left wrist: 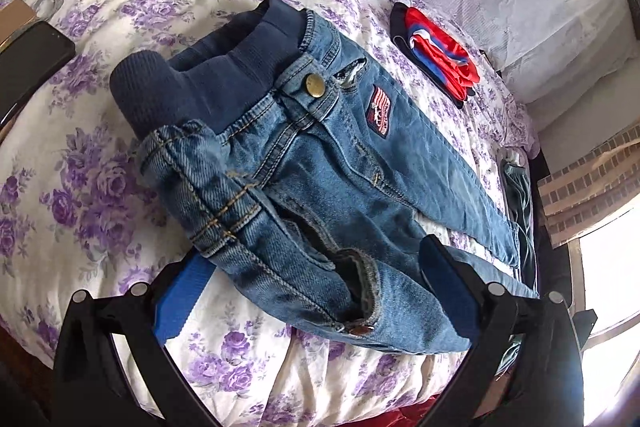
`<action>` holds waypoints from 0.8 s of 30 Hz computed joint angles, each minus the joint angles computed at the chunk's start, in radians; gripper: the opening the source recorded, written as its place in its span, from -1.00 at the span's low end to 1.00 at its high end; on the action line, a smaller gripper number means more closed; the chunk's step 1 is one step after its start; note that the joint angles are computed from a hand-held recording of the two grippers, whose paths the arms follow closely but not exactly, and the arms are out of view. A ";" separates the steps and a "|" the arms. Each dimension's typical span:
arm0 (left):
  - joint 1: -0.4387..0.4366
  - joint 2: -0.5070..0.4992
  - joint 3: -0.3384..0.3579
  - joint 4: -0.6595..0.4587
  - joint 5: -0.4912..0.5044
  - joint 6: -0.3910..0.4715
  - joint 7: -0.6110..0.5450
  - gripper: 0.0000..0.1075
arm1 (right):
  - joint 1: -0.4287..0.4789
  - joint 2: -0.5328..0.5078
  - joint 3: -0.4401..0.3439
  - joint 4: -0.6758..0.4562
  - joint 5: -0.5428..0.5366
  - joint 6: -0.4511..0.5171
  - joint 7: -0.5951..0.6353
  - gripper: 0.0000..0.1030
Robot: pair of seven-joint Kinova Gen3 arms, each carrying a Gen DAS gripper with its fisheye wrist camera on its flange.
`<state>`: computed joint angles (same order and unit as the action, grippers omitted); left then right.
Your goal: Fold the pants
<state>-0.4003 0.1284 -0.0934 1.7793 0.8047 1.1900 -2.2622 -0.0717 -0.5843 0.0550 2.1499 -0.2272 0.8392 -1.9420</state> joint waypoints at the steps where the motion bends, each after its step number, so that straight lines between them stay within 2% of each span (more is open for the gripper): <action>1: -0.001 0.003 -0.002 0.005 -0.002 -0.002 0.001 0.82 | -0.003 0.010 0.000 0.004 0.001 0.033 -0.002 -0.82; 4: -0.010 0.011 -0.007 0.017 -0.009 -0.012 -0.010 0.82 | 0.034 0.044 -0.053 -0.011 0.035 0.137 -0.064 -0.47; 5: -0.018 0.015 -0.010 0.019 -0.006 -0.007 -0.019 0.80 | 0.074 0.030 -0.098 -0.018 0.067 0.153 -0.104 -0.22; 6: -0.025 0.019 -0.012 0.018 -0.006 0.000 -0.025 0.75 | 0.118 0.006 -0.144 -0.033 0.108 0.170 -0.145 -0.07; 7: -0.028 0.018 -0.013 0.014 -0.017 0.000 -0.025 0.67 | 0.165 -0.019 -0.190 -0.047 0.148 0.187 -0.181 -0.02; 8: -0.029 0.014 -0.015 0.012 -0.034 -0.005 -0.019 0.48 | 0.211 -0.044 -0.229 -0.065 0.189 0.208 -0.209 0.09; 9: -0.034 0.011 -0.019 0.010 -0.045 -0.007 -0.018 0.28 | 0.257 -0.075 -0.261 -0.076 0.230 0.217 -0.234 0.28; 11: -0.058 0.016 -0.030 0.002 -0.044 0.015 -0.032 0.16 | 0.331 -0.136 -0.289 -0.079 0.298 0.187 -0.277 0.40; 13: -0.069 -0.001 -0.037 -0.002 -0.057 0.006 -0.026 0.04 | 0.331 -0.151 -0.256 -0.076 0.306 0.106 -0.296 0.41; 15: -0.062 -0.057 -0.042 0.009 -0.079 -0.057 -0.028 -0.01 | 0.257 -0.134 -0.172 -0.064 0.277 0.025 -0.279 0.41; 17: -0.053 -0.112 -0.054 0.012 -0.084 -0.110 -0.039 -0.02 | 0.165 -0.068 -0.098 -0.062 0.254 -0.047 -0.251 0.41; 19: -0.030 -0.150 -0.059 -0.006 -0.099 -0.171 -0.016 0.27 | 0.090 0.011 -0.035 -0.065 0.235 -0.101 -0.212 0.41; 20: -0.015 -0.156 -0.060 -0.019 -0.099 -0.197 -0.012 0.56 | 0.061 0.057 -0.017 -0.072 0.239 -0.118 -0.210 0.41; 22: 0.033 -0.140 -0.064 -0.068 -0.111 -0.240 0.006 0.63 | 0.034 0.145 0.031 -0.087 0.206 -0.151 -0.157 0.41; 24: 0.025 -0.074 -0.003 -0.161 -0.128 -0.218 0.015 0.64 | 0.053 0.216 0.045 -0.098 0.187 -0.173 -0.128 0.41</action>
